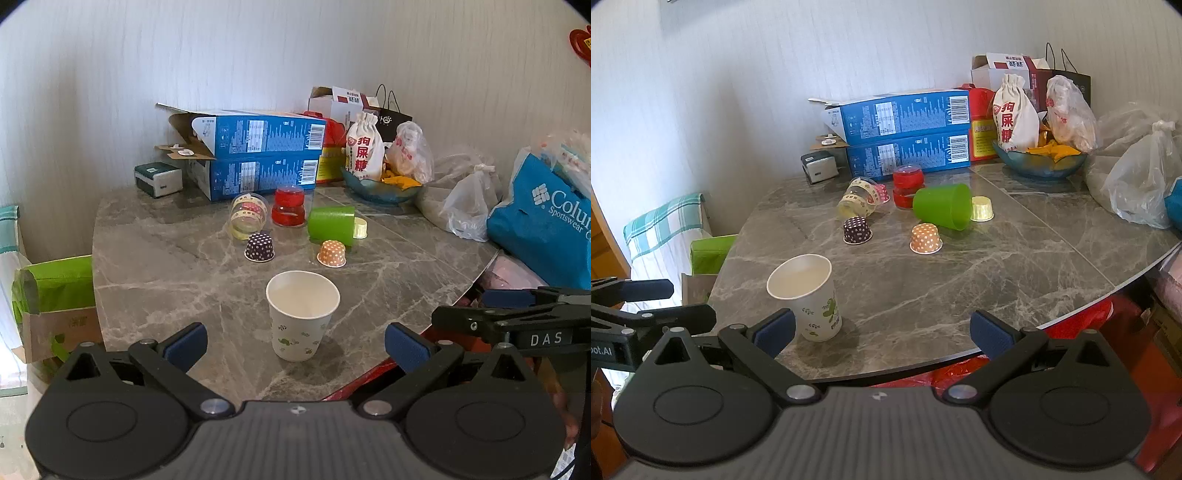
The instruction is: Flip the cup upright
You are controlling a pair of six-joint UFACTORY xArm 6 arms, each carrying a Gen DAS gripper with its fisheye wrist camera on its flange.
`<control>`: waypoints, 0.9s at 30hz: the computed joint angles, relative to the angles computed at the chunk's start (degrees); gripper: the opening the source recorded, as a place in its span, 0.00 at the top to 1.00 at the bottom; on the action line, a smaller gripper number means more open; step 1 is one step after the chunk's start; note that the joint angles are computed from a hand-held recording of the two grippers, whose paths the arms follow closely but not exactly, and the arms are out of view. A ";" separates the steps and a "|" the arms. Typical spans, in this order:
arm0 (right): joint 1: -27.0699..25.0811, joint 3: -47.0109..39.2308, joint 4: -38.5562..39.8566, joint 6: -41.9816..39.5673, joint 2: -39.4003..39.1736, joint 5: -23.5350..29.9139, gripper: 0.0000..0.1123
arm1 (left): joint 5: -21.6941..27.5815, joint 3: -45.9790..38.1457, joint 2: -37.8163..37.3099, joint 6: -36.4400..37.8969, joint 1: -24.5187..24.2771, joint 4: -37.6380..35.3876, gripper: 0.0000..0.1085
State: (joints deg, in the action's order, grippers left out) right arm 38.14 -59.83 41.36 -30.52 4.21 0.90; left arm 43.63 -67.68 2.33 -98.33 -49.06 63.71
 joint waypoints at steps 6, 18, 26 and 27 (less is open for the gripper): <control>-0.04 -0.48 -0.29 0.15 0.74 0.80 0.09 | -0.42 0.25 -0.18 -0.19 0.32 -0.05 0.05; -0.29 -0.93 -0.15 0.55 1.51 1.12 0.09 | -1.37 0.72 0.05 -1.09 1.13 0.31 0.05; -0.39 -1.43 0.83 -0.19 1.80 1.71 0.09 | -1.75 0.54 0.54 -0.89 1.27 -0.20 0.05; -0.46 -1.50 0.79 -0.23 1.84 1.81 0.09 | -1.79 0.48 0.61 -0.82 1.31 -0.26 0.05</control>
